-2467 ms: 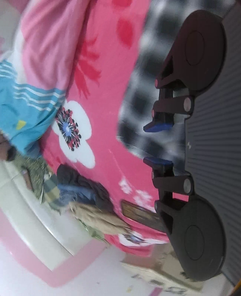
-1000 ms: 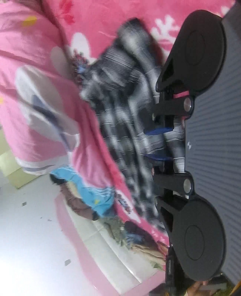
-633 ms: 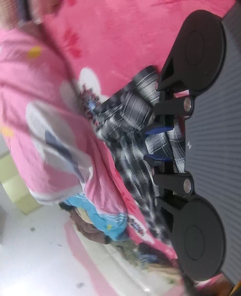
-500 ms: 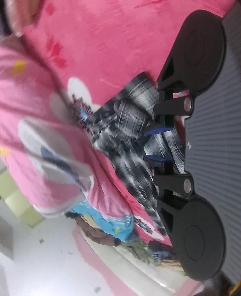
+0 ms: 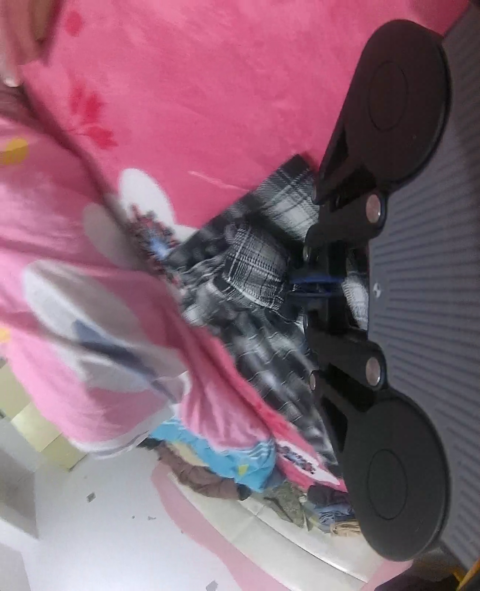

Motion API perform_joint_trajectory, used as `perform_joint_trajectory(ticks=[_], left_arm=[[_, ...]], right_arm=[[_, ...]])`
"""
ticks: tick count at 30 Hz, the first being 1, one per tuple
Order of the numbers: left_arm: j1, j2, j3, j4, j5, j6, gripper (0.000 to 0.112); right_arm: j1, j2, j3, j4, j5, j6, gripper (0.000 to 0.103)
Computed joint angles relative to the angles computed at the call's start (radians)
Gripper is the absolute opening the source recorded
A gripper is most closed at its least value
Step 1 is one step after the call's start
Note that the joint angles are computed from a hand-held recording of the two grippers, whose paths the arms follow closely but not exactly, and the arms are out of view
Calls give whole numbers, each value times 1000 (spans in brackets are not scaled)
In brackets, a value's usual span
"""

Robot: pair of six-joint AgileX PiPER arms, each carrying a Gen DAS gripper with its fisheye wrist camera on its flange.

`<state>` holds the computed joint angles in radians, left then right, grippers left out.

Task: Fold clothes

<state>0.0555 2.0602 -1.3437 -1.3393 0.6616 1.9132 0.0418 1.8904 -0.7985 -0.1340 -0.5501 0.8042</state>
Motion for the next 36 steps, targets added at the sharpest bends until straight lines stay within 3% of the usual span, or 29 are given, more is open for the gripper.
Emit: perform_joint_trajectory(ticks=[3, 5, 8, 11, 13, 17, 21, 23, 24, 28, 31, 34, 36], left_arm=[[-12, 7, 8, 36, -20, -23, 3], [-17, 28, 4, 40, -34, -41, 5], [5, 24, 6, 14, 5, -63, 16], [59, -12, 31, -20, 68, -77, 22], [101, -31, 35, -15, 113, -133, 23], [182, -21, -8, 17, 172, -389, 24], [216, 15, -20, 47, 82, -560, 24], [239, 51, -31, 57, 90, -602, 13], [254, 58, -31, 41, 112, -597, 13], [303, 45, -8, -27, 201, -527, 27], [333, 34, 18, -126, 262, -426, 30], [331, 66, -16, -128, 206, -488, 29], [337, 111, -50, -101, 170, -561, 17]], right_arm=[[14, -2, 27, 82, -4, -69, 3], [3, 43, 5, 48, 6, -27, 3], [-24, 39, 31, -25, -48, 74, 7], [4, -29, 77, 102, -47, -50, 8], [26, -64, 90, 144, -50, -119, 8], [65, -78, 46, 127, -36, -212, 8], [110, -7, -83, 69, 64, -292, 8], [138, 41, -162, 90, 180, -381, 7], [153, 73, -206, 141, 256, -461, 7], [182, 45, -260, 367, 383, -734, 10], [201, 8, -299, 420, 387, -835, 10], [193, 66, -434, 649, 441, -1121, 10], [164, 151, -540, 818, 454, -1321, 10]])
